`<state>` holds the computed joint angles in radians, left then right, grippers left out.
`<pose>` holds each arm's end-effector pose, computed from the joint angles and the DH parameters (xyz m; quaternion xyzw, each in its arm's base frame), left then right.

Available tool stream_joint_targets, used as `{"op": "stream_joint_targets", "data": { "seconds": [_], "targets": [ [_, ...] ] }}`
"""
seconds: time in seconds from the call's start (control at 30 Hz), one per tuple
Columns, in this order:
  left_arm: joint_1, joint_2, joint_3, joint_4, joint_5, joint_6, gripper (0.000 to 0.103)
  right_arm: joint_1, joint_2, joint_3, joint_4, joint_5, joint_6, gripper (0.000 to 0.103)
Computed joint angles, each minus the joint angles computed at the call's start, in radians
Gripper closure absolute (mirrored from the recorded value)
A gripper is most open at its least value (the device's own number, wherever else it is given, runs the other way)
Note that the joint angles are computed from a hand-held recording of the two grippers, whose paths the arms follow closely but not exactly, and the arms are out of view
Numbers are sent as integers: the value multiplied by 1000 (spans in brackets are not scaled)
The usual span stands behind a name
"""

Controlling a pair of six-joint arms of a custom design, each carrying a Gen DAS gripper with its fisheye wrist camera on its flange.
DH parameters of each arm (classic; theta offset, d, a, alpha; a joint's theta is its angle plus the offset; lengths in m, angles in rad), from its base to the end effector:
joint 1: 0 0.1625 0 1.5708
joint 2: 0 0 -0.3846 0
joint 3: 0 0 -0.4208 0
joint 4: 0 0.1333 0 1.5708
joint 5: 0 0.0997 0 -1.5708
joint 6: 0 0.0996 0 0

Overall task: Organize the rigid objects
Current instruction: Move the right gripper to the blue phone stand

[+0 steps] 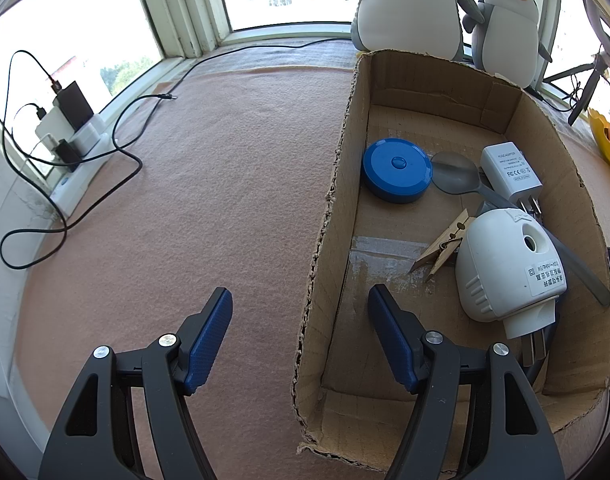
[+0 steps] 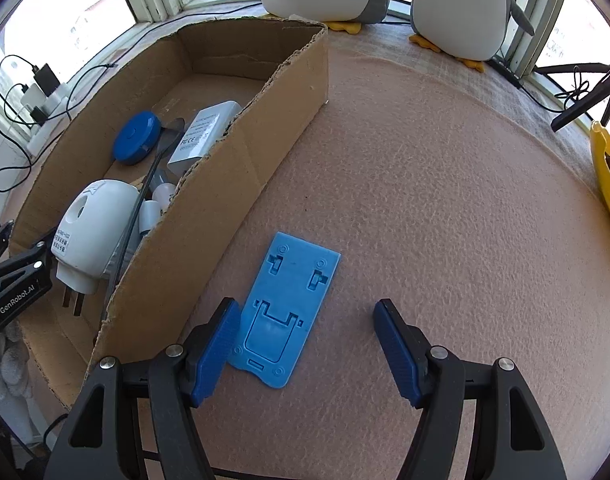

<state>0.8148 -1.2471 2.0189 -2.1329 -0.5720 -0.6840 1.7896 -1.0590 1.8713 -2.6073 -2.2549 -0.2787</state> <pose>-0.1921 -0.5201 0.1602 0.0815 0.8707 -0.2450 0.4186 0.1972 -0.5628 0.1393 0.1941 -0.9166 0.0954 0.3363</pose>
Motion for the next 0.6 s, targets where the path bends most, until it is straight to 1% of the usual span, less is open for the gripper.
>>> {"op": "stream_joint_targets", "data": {
  "seconds": [0.1,0.2,0.33,0.4,0.5,0.6],
  "targets": [
    [0,0,0,0,0,0,32,2,-1,-2,5,-10,-20,38],
    [0,0,0,0,0,-1,32,3,-5,3,-8,-36,-42,38],
    [0,0,0,0,0,0,32,-7,-19,6,-6,-46,-39,38],
    [0,0,0,1,0,-1,32,-15,-30,3,9,-31,-21,45],
    [0,0,0,1,0,-1,32,-12,-29,-3,25,-29,-11,51],
    [0,0,0,0,0,-1,32,-1,-17,-6,22,-42,-19,52]
  ]
}}
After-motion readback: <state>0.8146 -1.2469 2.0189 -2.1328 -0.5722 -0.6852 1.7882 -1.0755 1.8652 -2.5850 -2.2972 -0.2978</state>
